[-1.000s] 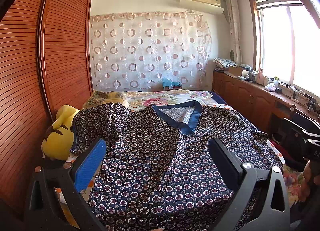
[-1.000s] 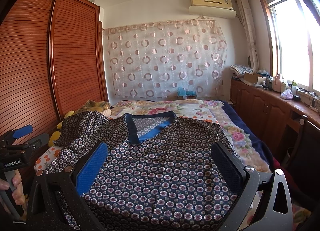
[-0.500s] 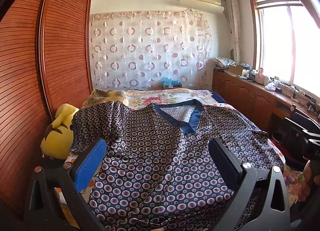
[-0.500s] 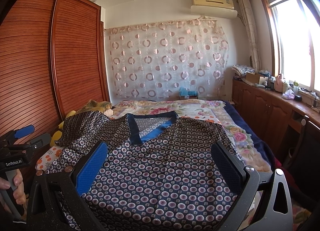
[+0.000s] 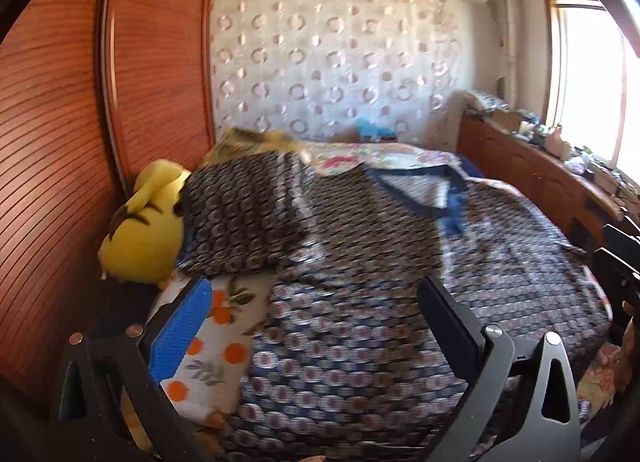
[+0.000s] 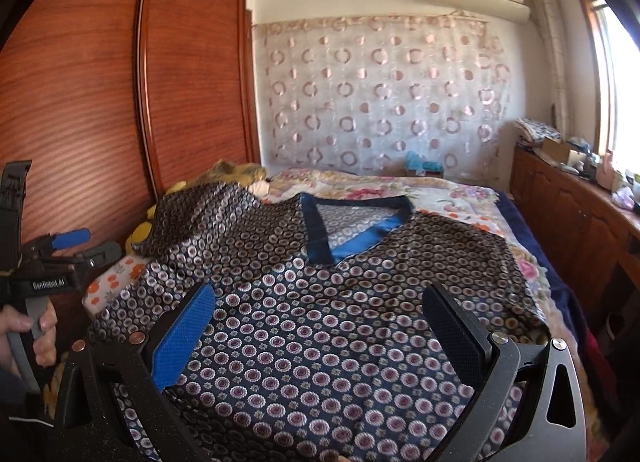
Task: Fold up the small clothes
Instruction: 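Grasp the shirt side with the left gripper, fold it toward the collar, release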
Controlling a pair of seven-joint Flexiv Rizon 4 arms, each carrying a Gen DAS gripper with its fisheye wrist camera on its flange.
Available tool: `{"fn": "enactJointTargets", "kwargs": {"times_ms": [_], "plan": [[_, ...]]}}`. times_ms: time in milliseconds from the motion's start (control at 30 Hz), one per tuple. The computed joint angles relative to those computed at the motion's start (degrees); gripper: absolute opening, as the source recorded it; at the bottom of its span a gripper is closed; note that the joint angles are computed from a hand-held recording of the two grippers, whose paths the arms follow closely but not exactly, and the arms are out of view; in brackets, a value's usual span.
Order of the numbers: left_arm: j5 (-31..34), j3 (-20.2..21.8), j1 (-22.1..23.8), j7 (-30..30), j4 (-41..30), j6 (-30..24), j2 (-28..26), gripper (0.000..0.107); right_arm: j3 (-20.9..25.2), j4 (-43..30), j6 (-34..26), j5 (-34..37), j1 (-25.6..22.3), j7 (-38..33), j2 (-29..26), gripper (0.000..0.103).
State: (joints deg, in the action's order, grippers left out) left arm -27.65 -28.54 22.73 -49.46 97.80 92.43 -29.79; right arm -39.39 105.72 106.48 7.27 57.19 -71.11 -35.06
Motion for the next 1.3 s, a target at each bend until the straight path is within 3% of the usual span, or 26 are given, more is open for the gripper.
{"fn": "enactJointTargets", "kwargs": {"times_ms": [67,300,467,700,867,1100,1200,1300], "plan": [[0.3,4.4,-2.4,-1.4,-1.9,-1.3,-0.9,0.102,4.7,-3.0,-1.8,-2.4,-4.6,-0.1,-0.6,0.103],[0.0,12.8,-6.1,-3.9,-7.9,-6.2,-4.6,0.102,13.3,-11.1,-6.0,-11.0,-13.8,2.7,-4.2,0.103],[0.7,17.2,-8.2,-5.1,-13.1,-9.5,-7.6,0.102,17.6,-19.0,-8.3,-16.3,-18.8,5.1,-8.2,0.103],[1.0,20.4,-8.6,-6.6,-21.9,-16.8,-12.3,0.102,29.8,-30.0,-15.1,-24.8,-28.9,4.7,-12.5,0.103],[1.7,23.7,-9.1,-10.8,-29.7,-24.2,-16.4,0.091,37.4,-37.0,-21.8,-28.3,-33.5,1.5,-15.8,0.103],[2.6,24.6,-8.1,-17.1,-41.0,-37.0,-22.7,0.069,42.2,-47.3,-32.7,-28.3,-34.9,-3.3,-20.8,0.103],[3.8,25.0,-8.0,-18.7,-44.3,-39.7,-24.3,0.06,44.7,-51.9,-36.7,-26.1,-35.6,-6.8,-22.9,0.103],[4.4,24.5,-7.9,-18.9,-45.2,-41.1,-24.6,0.05,44.3,-55.5,-40.2,-24.7,-35.1,-8.6,-24.4,0.103]]}}
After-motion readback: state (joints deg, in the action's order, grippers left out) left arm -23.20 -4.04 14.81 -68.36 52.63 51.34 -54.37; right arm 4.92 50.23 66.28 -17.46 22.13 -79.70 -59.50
